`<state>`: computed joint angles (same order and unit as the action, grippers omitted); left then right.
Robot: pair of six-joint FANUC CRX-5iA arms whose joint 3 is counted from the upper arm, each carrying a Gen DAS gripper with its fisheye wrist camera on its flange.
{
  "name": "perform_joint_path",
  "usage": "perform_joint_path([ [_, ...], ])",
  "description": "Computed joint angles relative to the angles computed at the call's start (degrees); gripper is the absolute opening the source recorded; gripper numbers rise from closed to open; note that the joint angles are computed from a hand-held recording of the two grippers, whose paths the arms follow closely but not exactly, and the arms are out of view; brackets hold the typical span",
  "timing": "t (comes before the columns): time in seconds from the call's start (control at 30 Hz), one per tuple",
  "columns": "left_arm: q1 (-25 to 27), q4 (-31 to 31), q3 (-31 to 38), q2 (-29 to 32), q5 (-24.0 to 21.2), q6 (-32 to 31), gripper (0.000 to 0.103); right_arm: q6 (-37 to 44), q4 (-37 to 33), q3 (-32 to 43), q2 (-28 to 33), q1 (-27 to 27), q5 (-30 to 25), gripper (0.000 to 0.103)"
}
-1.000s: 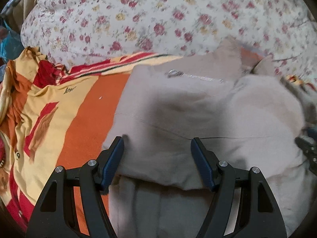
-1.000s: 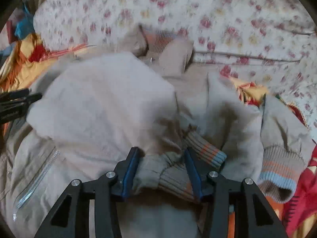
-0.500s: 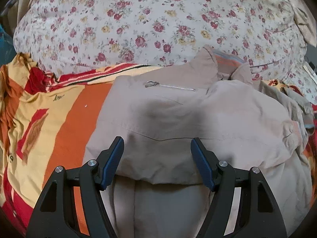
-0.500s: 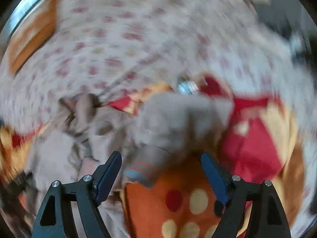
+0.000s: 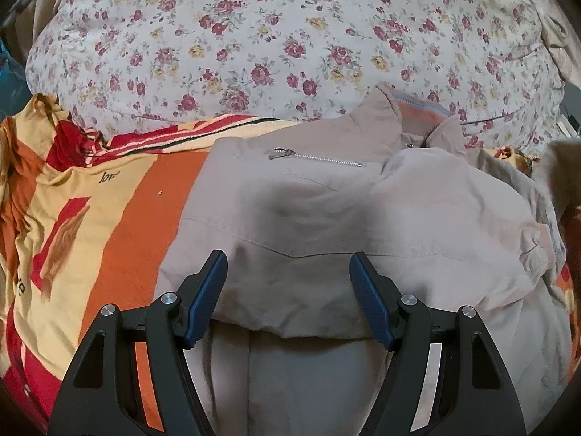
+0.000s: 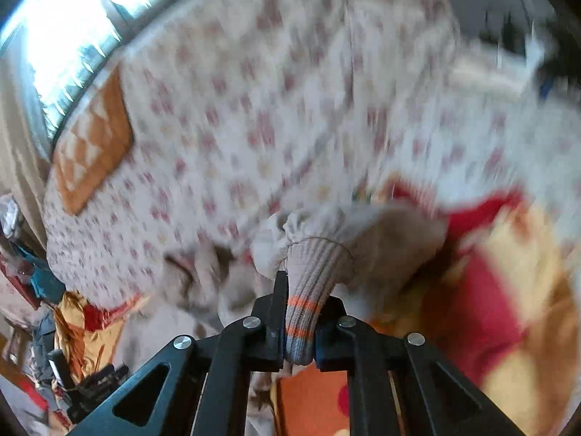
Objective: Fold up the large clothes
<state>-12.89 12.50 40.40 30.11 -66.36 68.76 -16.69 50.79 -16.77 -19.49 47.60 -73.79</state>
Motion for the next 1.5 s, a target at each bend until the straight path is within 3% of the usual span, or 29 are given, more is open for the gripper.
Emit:
perform_joint_path([
  [0.1,0.3,0.4,-0.3,-0.3,0.4,0.4,0.07,3.3,4.7,2.4,-1.1,2.2,-2.6,0.01],
  [0.2,0.7,1.2,-0.5,-0.5,0.6,0.7,0.07,6.5,9.0,3.1,-3.2,5.1,-1.3,0.009],
  [0.4,1.5,3.3,-1.4,-1.2,1.3,0.9,0.07,17.3,9.1,7.9,-2.6,7.3,8.3,0.009],
  [0.53,3.0,7.6,-2.2,-1.6,1.4,1.2,0.07,26.2,5.2,12.5,-0.3,7.5,17.0,0.009],
  [0.7,5.8,16.3,-3.4,-1.5,1.0,1.6,0.07,46.4,-12.0,28.2,11.2,4.3,18.9,0.01],
  [0.83,8.3,25.3,-3.9,0.0,-0.6,2.5,0.07,60.8,-27.2,42.3,22.7,-0.6,16.2,0.01],
  [0.93,9.4,29.7,-2.5,2.2,-3.0,4.4,0.078,70.2,-39.7,52.6,31.7,-4.7,13.1,0.009],
  [1.1,9.8,27.8,2.0,4.7,-5.1,8.0,0.078,75.3,-53.2,61.7,42.8,-10.2,8.1,0.01],
  [1.17,9.9,27.6,4.1,6.0,-6.0,9.1,0.078,73.4,-54.9,64.0,47.0,-11.5,5.4,0.011],
  [1.2,9.9,27.6,4.6,6.5,-6.3,9.3,0.078,72.2,-54.9,64.0,48.2,-11.8,4.9,0.014],
  [1.27,9.9,27.3,5.9,7.4,-7.2,10.1,0.079,69.9,-54.7,62.8,49.2,-12.3,5.6,0.048],
  [1.33,9.8,27.6,7.2,8.5,-8.7,10.1,0.079,68.4,-54.4,57.6,46.2,-12.6,11.0,0.062],
  [1.43,9.4,29.0,9.1,10.1,-11.8,9.8,0.079,63.4,-51.0,47.1,38.3,-11.9,20.2,0.064],
  [1.5,9.1,30.2,9.9,11.1,-13.9,9.7,0.079,56.6,-43.5,39.1,32.2,-9.9,25.0,0.071],
])
